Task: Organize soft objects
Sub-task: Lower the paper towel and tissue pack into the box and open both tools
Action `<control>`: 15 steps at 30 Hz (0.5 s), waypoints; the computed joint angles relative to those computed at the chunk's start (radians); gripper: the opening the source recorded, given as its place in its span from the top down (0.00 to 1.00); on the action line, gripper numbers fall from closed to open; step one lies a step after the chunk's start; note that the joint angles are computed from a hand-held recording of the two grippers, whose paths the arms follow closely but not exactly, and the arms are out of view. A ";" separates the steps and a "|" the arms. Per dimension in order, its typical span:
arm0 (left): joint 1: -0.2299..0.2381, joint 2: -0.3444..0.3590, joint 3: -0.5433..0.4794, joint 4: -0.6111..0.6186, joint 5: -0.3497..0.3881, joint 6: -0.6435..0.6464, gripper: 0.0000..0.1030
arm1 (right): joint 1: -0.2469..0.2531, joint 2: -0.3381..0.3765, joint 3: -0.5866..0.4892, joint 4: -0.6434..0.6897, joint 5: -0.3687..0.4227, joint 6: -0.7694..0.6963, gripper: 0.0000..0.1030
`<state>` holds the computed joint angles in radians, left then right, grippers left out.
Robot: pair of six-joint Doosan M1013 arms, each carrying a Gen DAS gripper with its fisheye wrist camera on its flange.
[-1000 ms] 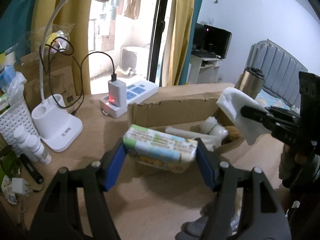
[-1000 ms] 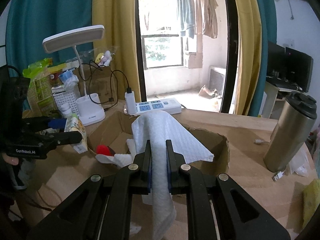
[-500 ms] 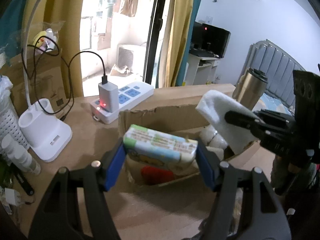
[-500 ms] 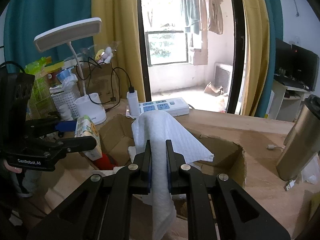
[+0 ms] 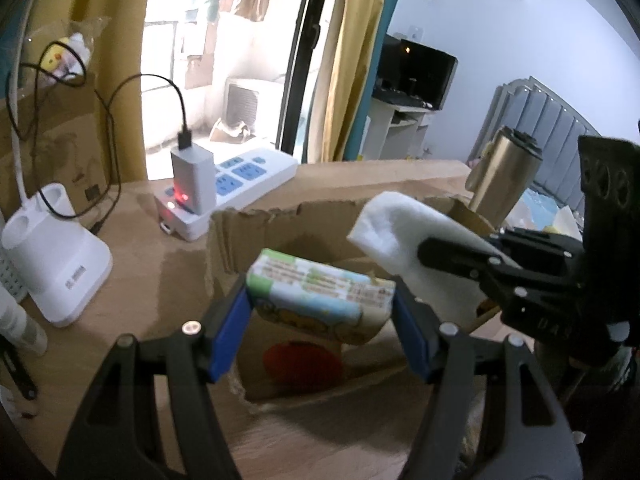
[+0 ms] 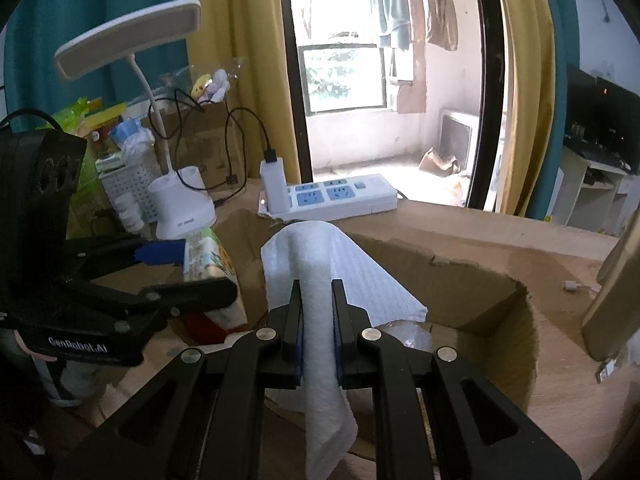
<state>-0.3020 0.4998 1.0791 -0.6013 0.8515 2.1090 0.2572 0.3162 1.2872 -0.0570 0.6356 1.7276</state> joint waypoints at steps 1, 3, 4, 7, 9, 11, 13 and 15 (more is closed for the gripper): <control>-0.001 0.001 -0.001 0.001 0.002 0.002 0.34 | 0.000 0.002 -0.002 0.003 0.002 -0.002 0.88; -0.001 0.003 -0.001 -0.005 0.005 0.011 0.33 | 0.000 0.005 -0.003 0.004 0.000 0.000 0.88; -0.001 0.004 -0.002 -0.005 0.007 0.011 0.33 | -0.001 0.006 -0.003 0.006 -0.001 0.002 0.86; 0.001 0.007 -0.003 -0.006 0.013 0.000 0.33 | -0.004 0.013 -0.004 0.017 0.003 0.011 0.73; 0.000 0.003 0.003 -0.005 0.004 0.000 0.32 | -0.007 0.019 -0.007 0.034 0.014 0.007 0.62; 0.001 -0.003 0.013 -0.014 -0.013 0.009 0.29 | -0.007 0.016 -0.001 0.036 -0.001 0.013 0.52; 0.003 -0.007 0.019 -0.032 -0.024 0.018 0.23 | -0.009 0.010 0.005 0.040 -0.017 0.018 0.50; 0.004 -0.010 0.022 -0.035 -0.031 0.015 0.23 | -0.012 0.002 0.014 0.033 -0.036 0.035 0.50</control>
